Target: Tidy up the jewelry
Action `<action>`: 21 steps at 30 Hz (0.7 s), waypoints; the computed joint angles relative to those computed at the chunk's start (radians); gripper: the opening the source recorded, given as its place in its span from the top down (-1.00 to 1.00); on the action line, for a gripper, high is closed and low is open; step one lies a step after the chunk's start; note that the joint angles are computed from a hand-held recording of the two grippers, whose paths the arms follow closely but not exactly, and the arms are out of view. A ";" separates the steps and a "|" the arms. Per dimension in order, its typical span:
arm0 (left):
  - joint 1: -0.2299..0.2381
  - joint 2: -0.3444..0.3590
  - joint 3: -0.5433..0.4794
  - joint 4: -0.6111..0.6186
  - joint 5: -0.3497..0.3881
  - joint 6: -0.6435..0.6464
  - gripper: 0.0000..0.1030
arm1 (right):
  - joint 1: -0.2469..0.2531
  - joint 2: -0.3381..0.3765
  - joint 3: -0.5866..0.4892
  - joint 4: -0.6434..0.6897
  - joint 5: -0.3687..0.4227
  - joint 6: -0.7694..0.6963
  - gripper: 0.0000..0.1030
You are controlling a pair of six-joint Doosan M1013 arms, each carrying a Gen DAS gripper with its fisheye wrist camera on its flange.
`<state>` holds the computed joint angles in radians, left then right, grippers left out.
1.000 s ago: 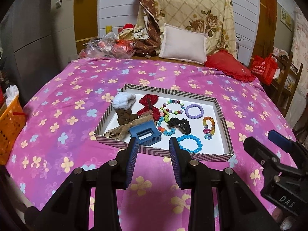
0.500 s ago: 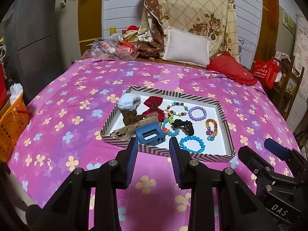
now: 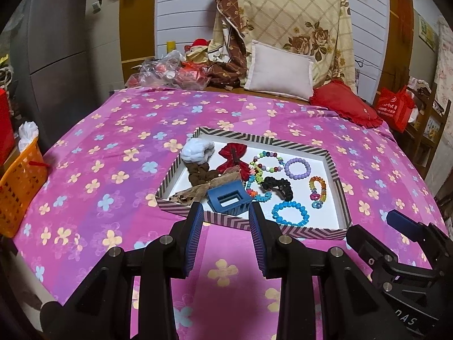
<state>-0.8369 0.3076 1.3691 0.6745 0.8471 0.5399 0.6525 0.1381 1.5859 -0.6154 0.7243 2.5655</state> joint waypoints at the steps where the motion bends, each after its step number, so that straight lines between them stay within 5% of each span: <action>1: 0.000 0.000 0.000 0.001 0.000 -0.001 0.31 | 0.000 0.001 0.000 0.002 0.000 -0.001 -0.65; 21: 0.006 0.003 0.003 -0.006 0.001 0.010 0.31 | -0.004 0.012 -0.006 0.026 -0.003 -0.024 -0.65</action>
